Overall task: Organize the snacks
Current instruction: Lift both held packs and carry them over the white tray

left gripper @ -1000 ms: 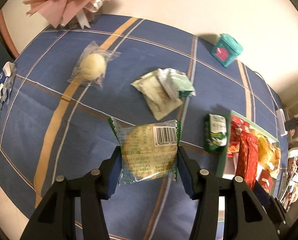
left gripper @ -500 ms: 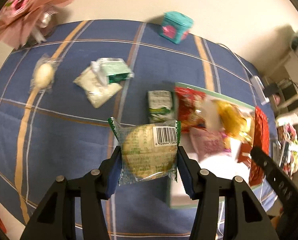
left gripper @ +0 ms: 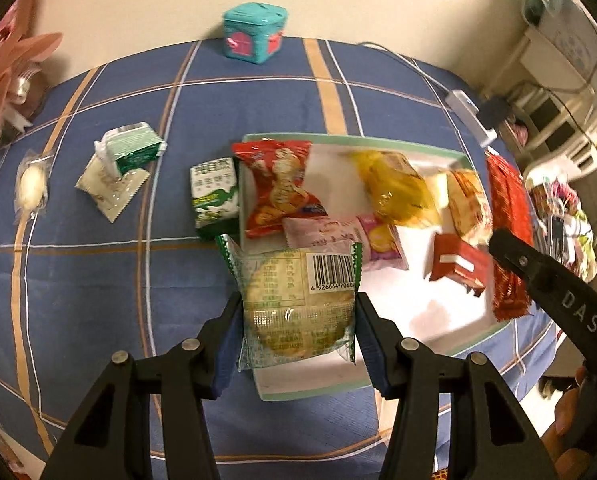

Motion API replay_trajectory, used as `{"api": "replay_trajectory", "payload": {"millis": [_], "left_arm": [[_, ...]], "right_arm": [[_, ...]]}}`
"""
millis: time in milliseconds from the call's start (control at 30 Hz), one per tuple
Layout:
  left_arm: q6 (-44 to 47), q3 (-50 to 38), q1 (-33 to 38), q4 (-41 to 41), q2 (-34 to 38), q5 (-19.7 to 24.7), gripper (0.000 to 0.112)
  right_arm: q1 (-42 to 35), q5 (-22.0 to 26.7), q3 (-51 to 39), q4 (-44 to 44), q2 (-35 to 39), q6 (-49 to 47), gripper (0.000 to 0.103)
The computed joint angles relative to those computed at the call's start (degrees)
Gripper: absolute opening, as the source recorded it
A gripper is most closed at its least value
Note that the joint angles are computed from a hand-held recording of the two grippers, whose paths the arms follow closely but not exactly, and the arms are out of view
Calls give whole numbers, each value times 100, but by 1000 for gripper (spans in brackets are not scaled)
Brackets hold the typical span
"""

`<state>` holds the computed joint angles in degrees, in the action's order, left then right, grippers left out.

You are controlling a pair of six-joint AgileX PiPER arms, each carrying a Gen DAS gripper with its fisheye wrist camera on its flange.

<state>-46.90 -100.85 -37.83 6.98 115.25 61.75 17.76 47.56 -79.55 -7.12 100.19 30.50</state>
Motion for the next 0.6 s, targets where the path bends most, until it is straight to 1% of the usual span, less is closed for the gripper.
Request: {"api": "replay_trajectory", "payload": {"millis": [133, 400, 600], "left_arm": [[58, -198, -71, -16, 175, 155, 55], [106, -279, -116, -35, 277, 243, 56], [244, -374, -94, -218, 506, 339, 56]], "right_arm": [[-8, 66, -29, 101, 100, -83, 47], [-60, 146, -52, 211, 152, -191, 47], [-102, 382, -187, 430, 572, -362, 47]]}}
